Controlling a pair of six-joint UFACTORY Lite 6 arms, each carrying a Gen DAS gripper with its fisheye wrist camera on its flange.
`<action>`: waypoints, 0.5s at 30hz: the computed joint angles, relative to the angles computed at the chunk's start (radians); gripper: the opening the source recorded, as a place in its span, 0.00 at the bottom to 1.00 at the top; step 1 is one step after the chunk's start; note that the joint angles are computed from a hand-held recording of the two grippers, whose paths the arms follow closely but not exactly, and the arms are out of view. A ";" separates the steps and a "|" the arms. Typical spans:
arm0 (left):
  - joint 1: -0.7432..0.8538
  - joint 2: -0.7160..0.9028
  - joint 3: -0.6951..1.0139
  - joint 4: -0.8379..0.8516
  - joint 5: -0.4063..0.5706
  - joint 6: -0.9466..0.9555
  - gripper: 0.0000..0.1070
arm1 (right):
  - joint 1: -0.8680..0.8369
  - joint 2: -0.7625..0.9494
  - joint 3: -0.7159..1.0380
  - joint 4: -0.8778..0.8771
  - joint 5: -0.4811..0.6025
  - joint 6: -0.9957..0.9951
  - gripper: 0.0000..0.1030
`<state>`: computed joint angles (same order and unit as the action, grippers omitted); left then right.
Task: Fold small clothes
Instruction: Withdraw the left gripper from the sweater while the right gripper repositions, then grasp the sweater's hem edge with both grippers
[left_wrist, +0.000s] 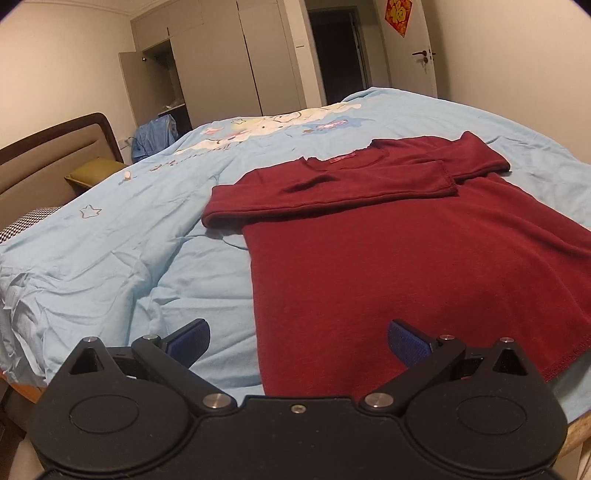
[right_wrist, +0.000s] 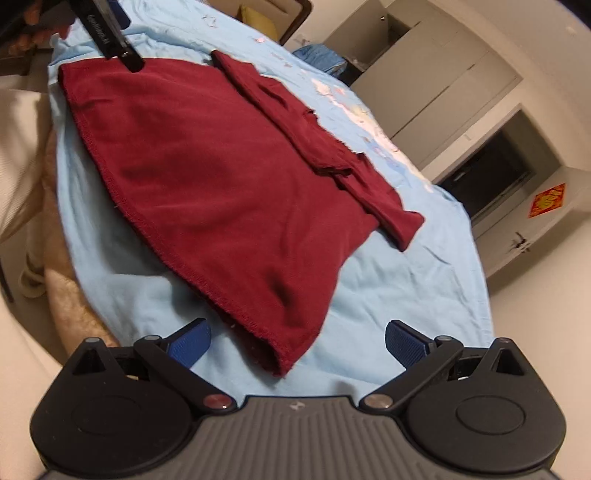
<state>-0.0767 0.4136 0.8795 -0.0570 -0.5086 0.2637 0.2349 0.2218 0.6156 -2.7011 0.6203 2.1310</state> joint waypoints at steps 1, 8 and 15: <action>0.000 -0.002 0.000 0.009 0.004 -0.010 0.96 | 0.008 0.011 0.002 0.009 0.022 -0.002 0.98; -0.010 -0.022 -0.023 0.072 0.018 -0.083 0.96 | 0.016 0.014 -0.014 -0.099 0.039 0.016 0.60; -0.024 -0.057 -0.076 0.258 -0.036 -0.211 0.96 | -0.021 -0.053 -0.002 -0.286 -0.058 0.202 0.09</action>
